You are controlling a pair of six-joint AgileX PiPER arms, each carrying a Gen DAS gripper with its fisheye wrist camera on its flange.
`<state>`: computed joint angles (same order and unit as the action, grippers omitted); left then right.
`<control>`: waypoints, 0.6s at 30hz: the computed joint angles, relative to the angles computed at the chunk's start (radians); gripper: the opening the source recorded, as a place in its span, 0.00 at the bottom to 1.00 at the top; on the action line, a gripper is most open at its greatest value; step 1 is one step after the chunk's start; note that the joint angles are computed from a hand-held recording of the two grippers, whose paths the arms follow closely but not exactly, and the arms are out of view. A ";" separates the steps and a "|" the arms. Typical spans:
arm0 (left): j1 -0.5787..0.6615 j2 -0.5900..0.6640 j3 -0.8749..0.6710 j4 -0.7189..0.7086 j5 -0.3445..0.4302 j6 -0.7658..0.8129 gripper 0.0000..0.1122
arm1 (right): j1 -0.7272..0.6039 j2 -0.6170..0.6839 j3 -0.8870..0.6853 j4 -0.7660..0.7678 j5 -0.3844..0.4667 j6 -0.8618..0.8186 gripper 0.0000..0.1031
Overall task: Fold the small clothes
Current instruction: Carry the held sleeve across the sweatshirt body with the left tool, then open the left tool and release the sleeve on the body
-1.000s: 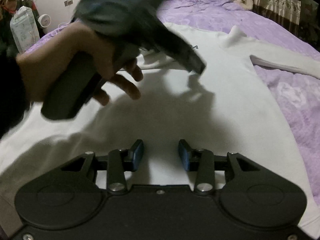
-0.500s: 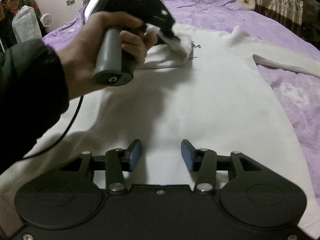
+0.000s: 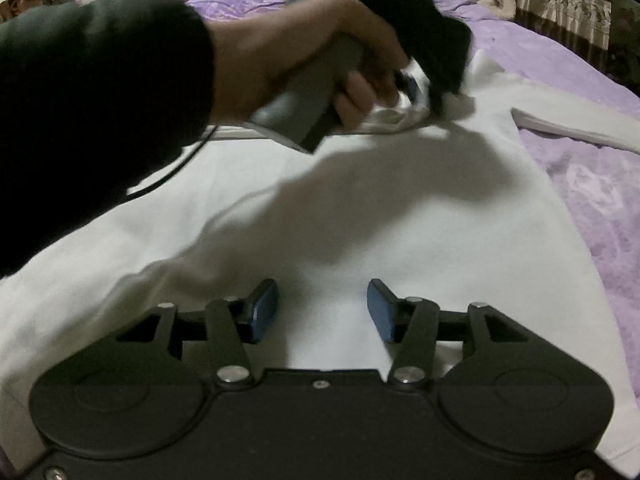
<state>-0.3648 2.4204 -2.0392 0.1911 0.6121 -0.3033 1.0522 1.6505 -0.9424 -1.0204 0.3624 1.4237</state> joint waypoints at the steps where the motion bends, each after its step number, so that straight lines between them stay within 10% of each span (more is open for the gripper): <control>1: -0.016 0.015 -0.007 0.073 -0.014 -0.048 0.42 | -0.008 0.001 0.002 0.000 -0.010 -0.004 0.47; 6: -0.080 0.029 -0.011 0.323 0.026 -0.180 0.56 | -0.021 -0.001 -0.002 0.038 -0.018 -0.048 0.48; 13: 0.035 -0.113 0.090 -0.072 0.031 0.067 0.59 | -0.011 0.009 -0.019 0.045 -0.002 -0.065 0.52; 18: 0.071 -0.258 0.248 0.009 -0.016 -0.051 0.61 | 0.008 0.017 -0.025 0.021 0.018 -0.037 0.54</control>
